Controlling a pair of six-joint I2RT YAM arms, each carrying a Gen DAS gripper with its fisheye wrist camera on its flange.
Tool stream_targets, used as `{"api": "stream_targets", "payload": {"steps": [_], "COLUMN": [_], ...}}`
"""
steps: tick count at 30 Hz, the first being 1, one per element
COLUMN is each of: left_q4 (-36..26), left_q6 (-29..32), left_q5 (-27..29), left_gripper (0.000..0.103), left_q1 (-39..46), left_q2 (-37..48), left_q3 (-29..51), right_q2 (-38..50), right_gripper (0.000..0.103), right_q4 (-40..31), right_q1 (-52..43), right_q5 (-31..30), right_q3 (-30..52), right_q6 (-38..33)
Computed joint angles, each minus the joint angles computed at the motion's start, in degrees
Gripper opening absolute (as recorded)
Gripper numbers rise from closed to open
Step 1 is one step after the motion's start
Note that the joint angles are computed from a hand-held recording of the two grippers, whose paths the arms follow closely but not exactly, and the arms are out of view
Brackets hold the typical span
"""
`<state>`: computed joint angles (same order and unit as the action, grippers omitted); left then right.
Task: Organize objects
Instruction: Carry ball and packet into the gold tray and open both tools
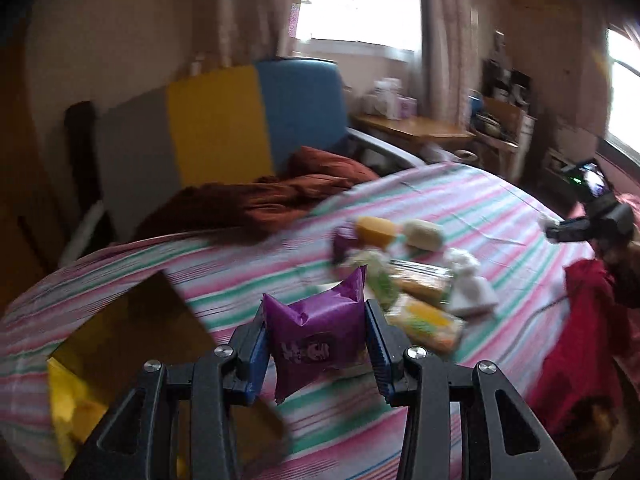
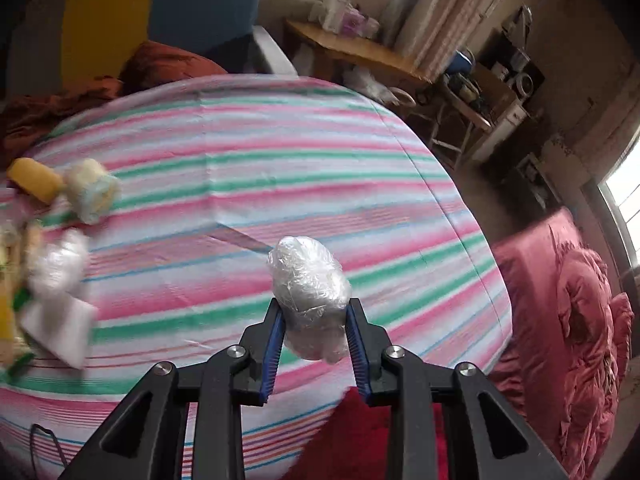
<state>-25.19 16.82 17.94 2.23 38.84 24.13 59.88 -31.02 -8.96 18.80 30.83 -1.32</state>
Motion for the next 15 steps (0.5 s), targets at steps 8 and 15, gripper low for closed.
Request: {"api": "stream_targets", "payload": {"steps": [8, 15], "left_q4": [-4.25, -5.02], "left_q6": [12.65, 20.84], "left_q5": [13.41, 20.19], "left_gripper": [0.044, 0.044], "left_q1": [26.80, 41.31], "left_q2": [1.60, 7.39], "left_q3": [1.69, 3.16], "right_q2": [2.17, 13.81], "right_gripper": [0.030, 0.030], "right_q4": [-5.12, -0.74], "right_q1": [29.12, 48.62], "right_q5": [4.65, 2.80], "right_q3": [7.36, 17.76], "right_q6": [16.91, 24.54]}}
